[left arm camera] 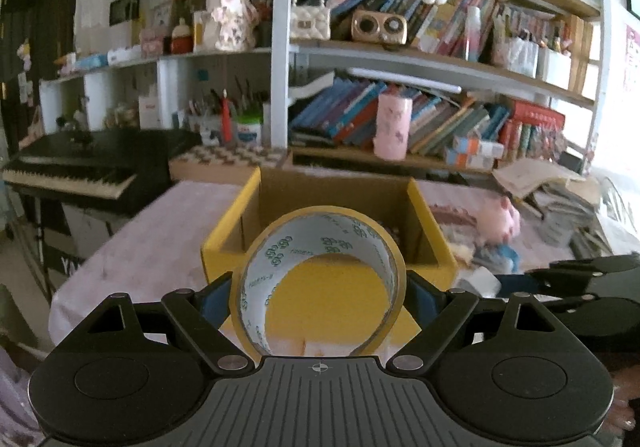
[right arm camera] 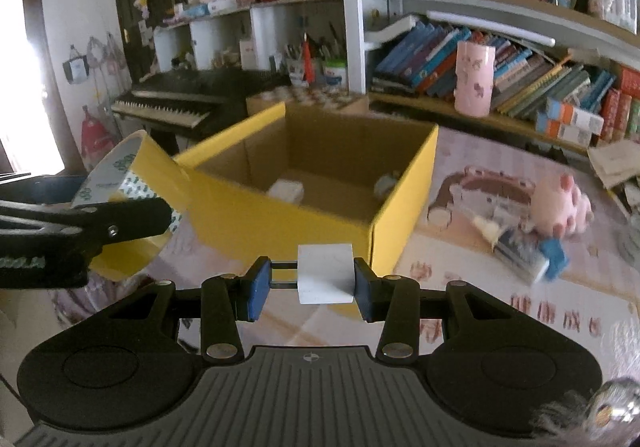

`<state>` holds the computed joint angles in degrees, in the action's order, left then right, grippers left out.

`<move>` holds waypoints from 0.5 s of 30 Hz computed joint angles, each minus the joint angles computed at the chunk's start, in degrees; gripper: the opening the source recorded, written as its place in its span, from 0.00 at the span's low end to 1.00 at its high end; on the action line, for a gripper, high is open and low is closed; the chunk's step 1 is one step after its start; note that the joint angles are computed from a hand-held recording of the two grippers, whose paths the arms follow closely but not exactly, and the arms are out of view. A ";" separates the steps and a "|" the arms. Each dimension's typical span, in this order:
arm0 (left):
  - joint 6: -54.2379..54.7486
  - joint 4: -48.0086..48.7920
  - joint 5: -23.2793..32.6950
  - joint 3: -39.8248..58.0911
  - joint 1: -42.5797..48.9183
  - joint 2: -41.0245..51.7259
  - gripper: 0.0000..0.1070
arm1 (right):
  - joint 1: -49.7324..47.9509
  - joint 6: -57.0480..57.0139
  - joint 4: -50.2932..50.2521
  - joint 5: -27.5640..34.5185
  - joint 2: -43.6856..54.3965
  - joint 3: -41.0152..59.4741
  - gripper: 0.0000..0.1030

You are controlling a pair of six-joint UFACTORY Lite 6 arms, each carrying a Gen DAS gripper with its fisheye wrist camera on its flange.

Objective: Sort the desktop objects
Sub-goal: 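Carry the tape roll in the left tool while the right tool carries the charger toward the yellow box, then lower the tape roll into the box and open the left tool while the right tool releases the charger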

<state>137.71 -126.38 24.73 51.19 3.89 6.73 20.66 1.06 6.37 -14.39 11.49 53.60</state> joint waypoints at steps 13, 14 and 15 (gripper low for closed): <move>10.04 -14.32 -7.91 20.86 -6.64 15.62 0.82 | -9.83 35.90 -42.89 0.57 12.53 20.80 0.39; 11.25 -15.51 -8.75 22.63 -7.20 17.13 0.82 | -10.41 38.90 -46.55 0.61 13.98 22.86 0.39; 12.01 -16.16 -9.83 24.57 -7.78 18.72 0.82 | -10.90 41.92 -50.26 0.71 15.46 24.94 0.39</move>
